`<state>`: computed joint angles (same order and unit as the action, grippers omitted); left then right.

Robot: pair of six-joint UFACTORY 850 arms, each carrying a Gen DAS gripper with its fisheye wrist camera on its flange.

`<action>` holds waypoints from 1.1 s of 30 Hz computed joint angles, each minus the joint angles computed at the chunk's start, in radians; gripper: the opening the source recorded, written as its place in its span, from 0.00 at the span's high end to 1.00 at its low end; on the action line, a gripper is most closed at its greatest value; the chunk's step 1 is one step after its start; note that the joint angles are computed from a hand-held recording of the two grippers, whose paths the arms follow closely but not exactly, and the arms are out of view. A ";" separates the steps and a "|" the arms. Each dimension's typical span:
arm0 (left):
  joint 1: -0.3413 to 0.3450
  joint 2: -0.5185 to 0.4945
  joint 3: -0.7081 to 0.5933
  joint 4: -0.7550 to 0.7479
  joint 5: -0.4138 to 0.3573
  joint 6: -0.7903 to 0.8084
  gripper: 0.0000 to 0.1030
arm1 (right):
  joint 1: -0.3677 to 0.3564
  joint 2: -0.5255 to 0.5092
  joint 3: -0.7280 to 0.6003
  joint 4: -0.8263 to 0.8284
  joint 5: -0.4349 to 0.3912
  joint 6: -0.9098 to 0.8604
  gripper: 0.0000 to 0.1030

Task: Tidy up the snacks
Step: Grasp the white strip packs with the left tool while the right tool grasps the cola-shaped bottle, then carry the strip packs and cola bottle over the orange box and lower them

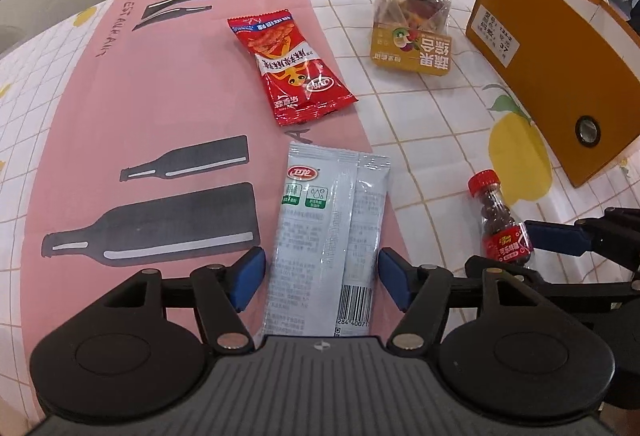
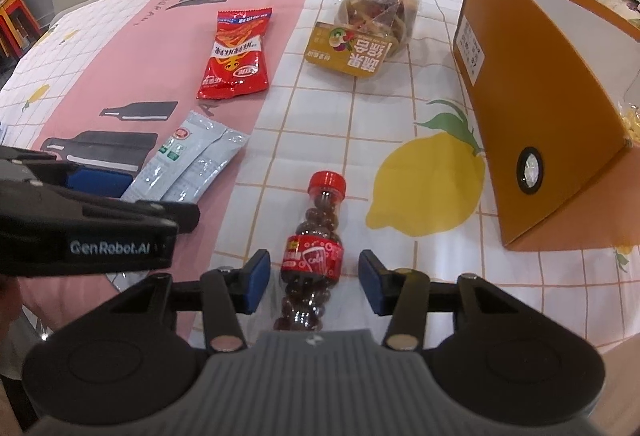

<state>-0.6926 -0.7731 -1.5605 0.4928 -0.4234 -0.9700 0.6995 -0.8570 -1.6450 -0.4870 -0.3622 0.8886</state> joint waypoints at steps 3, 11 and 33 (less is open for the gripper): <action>-0.002 -0.003 -0.005 0.005 -0.008 0.007 0.30 | 0.009 -0.008 -0.011 -0.046 -0.023 0.021 0.56; -0.003 0.003 0.005 0.037 -0.001 -0.022 0.43 | 0.014 -0.006 -0.009 -0.085 -0.033 0.047 0.70; -0.014 0.092 0.051 0.044 0.032 -0.137 0.47 | -0.004 0.067 0.074 -0.136 0.062 0.179 0.71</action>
<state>-0.7063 -0.6814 -1.5099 0.5365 -0.3910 -1.1072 0.6951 -0.7899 -1.5708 -0.6232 -0.3002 1.0679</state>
